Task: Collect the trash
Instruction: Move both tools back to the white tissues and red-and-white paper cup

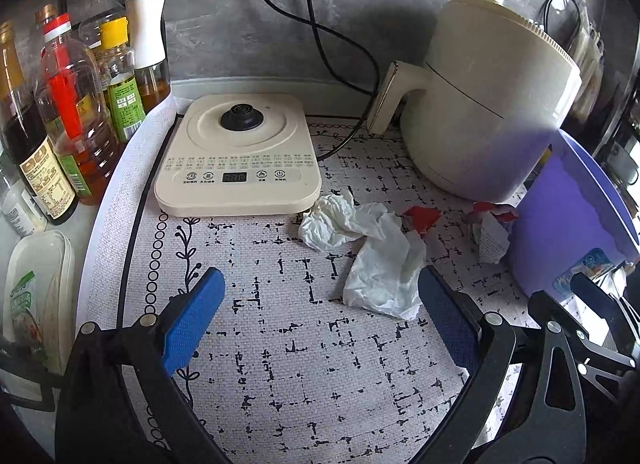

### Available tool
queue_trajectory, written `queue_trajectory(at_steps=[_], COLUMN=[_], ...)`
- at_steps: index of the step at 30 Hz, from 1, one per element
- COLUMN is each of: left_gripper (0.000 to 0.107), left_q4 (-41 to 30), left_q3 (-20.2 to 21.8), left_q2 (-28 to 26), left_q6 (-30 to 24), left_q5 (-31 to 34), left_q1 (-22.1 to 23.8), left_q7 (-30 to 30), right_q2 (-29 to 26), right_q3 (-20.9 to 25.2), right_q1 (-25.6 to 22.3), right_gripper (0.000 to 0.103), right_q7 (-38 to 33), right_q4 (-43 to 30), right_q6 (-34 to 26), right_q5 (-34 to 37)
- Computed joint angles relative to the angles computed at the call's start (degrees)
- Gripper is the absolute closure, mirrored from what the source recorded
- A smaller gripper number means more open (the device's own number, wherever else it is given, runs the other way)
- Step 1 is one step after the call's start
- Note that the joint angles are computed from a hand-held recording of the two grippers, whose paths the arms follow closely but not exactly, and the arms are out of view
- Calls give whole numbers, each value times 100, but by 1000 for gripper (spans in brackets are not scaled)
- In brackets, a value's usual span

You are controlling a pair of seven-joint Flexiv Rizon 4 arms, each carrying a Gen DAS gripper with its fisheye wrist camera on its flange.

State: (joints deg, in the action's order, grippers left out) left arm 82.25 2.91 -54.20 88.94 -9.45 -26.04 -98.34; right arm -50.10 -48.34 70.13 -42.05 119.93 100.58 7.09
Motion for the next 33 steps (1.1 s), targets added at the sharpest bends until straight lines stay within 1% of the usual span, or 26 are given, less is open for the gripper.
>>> queue_trajectory(at_steps=[6,9,12,14,15,17,19,20,23,26,27,29,33], left_gripper=[11,12,15,17,19,19,20,20,20,24,26,27,30], left_q4=[-486,-775,-1069,-1262,-1363,-1565,-1782,-1886,-2207,-2516,-2616,-2786,-2963], left_q3=[171,236,245,266,270,292,332,345,389,379,376,364,328], left_q2=[-283,-436,-587,-691,-745,-853,-970,-1024,-1195,-1357,-1408,-1492,-1579], left_q6=[-396,-570,-783,-916,-990,-1128,-1277,-1356,-1591,-1857,-1955,-2137,-2285], left_q5=[20,87,151,197,220,276,339,368,463,561,594,663,818], left_q1=[-88,-107,-87,-84,-79,-74,-72,-67,-54,-13,-3,18,48], left_q7=[-82,-144,-209,-279,-312,-387,-473,-521,-678,-802,-839,-912,-1014], right_q2=[-99,-205,-224,-275,-256,-279,-249,-260,-391,-497,-498,-526,-653], right_q3=[452,539,691,684,771,787,953,981,870,810,871,995,900], right_q1=[-651,-855,-1101,-1169,-1275,-1341,-1522,-1557,-1478,-1446,-1504,-1624,-1597], right_gripper=[23,18,18,16,15,14,13,13,10,9,10,15,18], right_q7=[-70,5,54,139,143,200,187,192,301,514,557,530,735], right_q4=[-412,-573,-703,-752,-780,-821,-884,-914,-985,-1117,-1168,-1271,-1462], right_q6=[-75,-98,-172,-223,-196,-262,-236,-254,-304,-501,-520,-449,-777], right_q5=[-203,-260,-355,-387,-430,-482,-577,-613,-642,-679,-739,-896,-1065])
